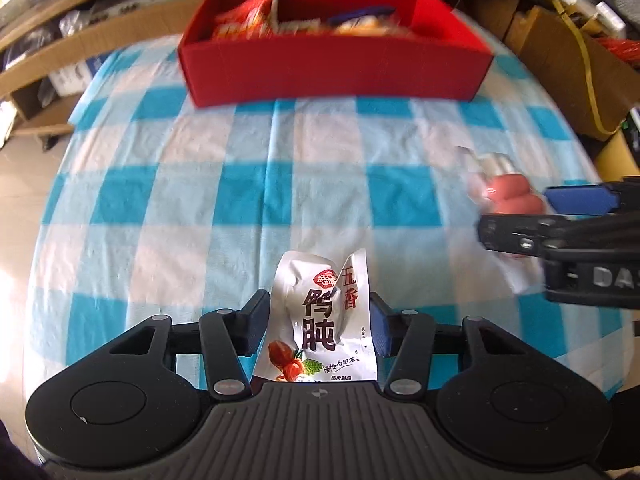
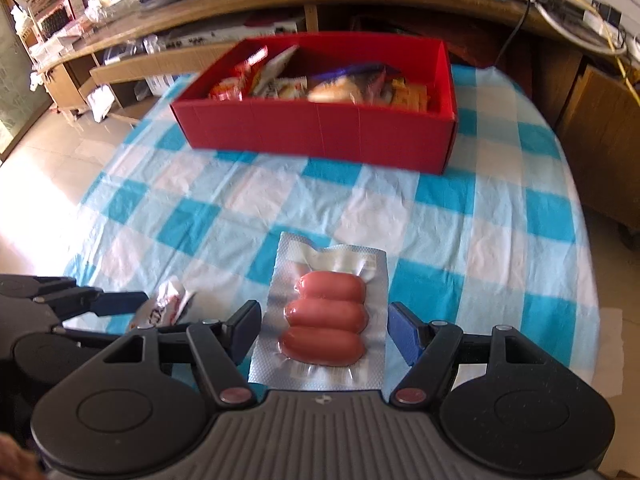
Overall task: Organize snacks
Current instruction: 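Lift the duck-neck bag and sausage pack and carry both over the red box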
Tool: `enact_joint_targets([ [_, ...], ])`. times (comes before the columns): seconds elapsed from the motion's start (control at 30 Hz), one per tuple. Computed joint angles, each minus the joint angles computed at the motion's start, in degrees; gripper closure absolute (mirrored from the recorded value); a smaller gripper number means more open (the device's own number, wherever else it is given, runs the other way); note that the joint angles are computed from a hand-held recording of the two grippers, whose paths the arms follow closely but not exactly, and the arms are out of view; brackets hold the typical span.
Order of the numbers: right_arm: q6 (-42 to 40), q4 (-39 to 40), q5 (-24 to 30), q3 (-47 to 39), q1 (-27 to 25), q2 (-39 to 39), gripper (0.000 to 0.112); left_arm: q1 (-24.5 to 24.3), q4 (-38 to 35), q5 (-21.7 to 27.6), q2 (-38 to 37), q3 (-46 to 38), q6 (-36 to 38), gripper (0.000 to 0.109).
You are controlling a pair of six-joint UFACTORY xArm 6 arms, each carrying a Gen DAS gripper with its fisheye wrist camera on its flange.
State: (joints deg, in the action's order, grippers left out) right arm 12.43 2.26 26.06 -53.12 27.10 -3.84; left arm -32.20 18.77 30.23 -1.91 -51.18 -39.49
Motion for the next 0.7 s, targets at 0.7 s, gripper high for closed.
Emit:
enact_joint_targets([
  [0.7,6.80,-6.39,0.31,-15.13,-0.75,10.26,0.028,6.21,4.43,-5.27,6.52,-12.11,-1.43,0.050],
])
